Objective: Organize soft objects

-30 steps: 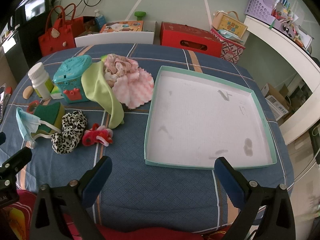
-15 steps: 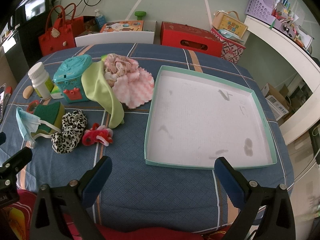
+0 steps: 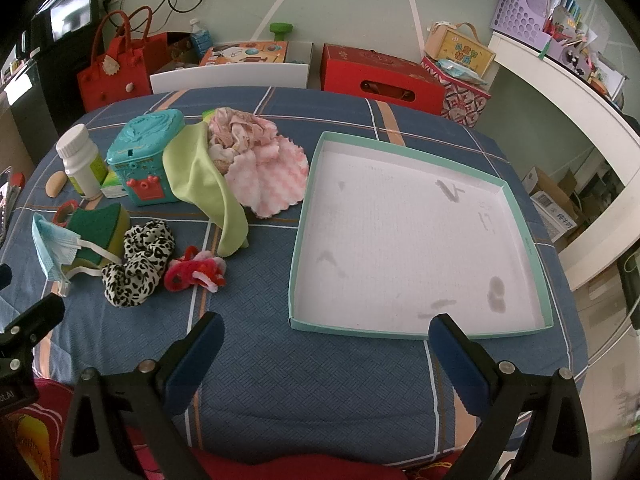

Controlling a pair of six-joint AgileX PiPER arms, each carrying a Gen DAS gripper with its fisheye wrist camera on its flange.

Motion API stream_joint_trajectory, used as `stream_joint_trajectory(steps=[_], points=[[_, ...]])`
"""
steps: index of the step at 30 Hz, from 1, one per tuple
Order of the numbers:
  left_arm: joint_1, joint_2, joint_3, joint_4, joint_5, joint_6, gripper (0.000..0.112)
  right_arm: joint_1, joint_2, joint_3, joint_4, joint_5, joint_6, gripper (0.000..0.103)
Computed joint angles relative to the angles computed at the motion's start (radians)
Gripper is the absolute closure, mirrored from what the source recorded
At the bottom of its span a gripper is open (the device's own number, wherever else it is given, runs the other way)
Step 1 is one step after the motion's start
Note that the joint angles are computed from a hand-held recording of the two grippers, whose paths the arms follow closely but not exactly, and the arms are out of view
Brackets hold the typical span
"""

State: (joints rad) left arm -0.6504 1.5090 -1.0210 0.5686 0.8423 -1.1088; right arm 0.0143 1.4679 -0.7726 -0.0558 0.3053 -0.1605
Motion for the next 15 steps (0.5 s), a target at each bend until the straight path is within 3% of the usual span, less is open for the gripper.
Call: stream_joint_trajectory(steps=[4,6,11,15], points=[[0.007,0.004,-0.005,-0.011,0.002,0.013,0.009,-0.006,-0.007,0.010,0.033,-0.012,-0.034,0.000],[0.016,0.000,-0.004,-0.032,-0.008,0.035,0.009,-0.025,-0.013,0.012,0.148,-0.011,-0.156,0.000],[0.102,-0.034,0.010,-0.176,-0.124,0.198,0.009,-0.084,-0.009,-0.010,0.425,0.046,-0.438,0.000],[0.158,-0.033,-0.006,-0.253,-0.173,0.310,0.009,-0.105,0.017,-0.060,0.536,0.110,-0.531,0.000]])
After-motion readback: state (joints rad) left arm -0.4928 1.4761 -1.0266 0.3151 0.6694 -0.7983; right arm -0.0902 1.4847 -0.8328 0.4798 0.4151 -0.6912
